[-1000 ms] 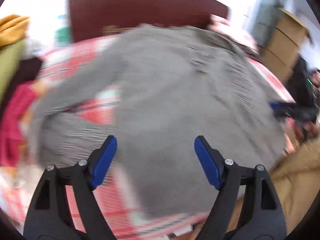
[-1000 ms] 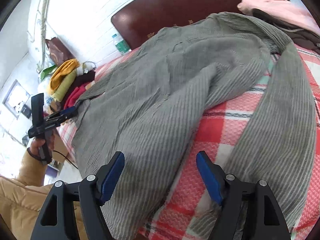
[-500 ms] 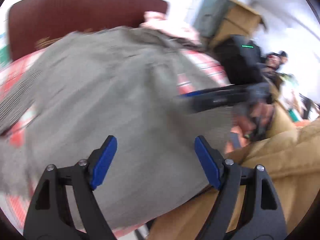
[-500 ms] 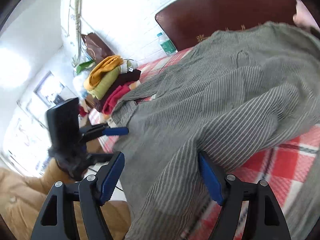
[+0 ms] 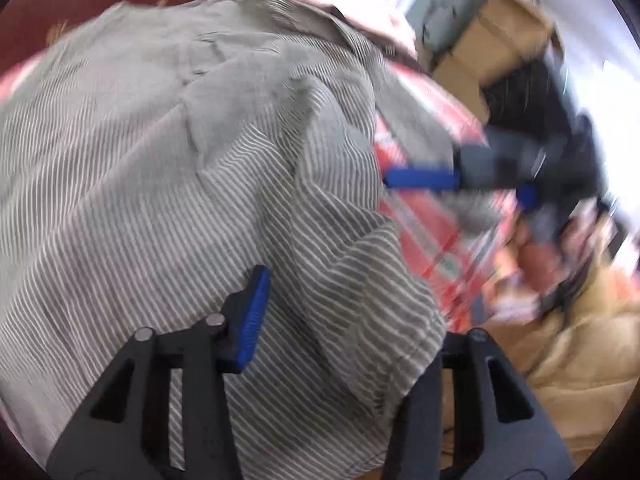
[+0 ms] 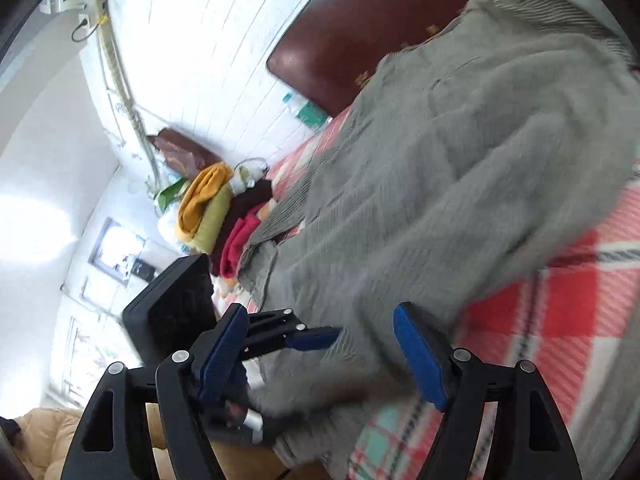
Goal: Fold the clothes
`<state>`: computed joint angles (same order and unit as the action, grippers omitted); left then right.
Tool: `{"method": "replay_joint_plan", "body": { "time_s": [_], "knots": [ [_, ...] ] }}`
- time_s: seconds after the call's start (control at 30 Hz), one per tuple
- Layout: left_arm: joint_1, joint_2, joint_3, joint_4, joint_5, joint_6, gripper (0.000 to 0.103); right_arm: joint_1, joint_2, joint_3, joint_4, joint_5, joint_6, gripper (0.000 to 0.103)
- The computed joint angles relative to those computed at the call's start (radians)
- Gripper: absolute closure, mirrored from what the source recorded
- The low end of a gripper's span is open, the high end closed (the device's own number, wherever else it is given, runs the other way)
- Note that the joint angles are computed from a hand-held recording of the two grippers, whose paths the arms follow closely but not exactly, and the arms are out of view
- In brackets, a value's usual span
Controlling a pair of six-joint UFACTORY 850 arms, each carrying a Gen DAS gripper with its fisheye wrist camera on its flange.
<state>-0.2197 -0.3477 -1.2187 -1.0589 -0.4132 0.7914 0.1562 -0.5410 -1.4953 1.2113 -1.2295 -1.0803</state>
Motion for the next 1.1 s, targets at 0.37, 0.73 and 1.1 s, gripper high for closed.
{"method": "replay_joint_plan", "body": {
  "time_s": [0.37,0.73,1.1],
  "knots": [
    [0.074,0.010,0.036,-0.304,-0.057,0.160,0.058,0.003,-0.018,0.018,0.003,-0.003,-0.025,0.030],
    [0.063,0.031,0.052,-0.290,-0.086,0.181,0.053,-0.020,0.057,0.083,0.039,0.062,-0.126,0.095],
    [-0.041,-0.005,-0.047,-0.109,-0.105,0.212,0.047,-0.144,0.290,0.173,0.106,0.095,-0.317,0.081]
  ]
}}
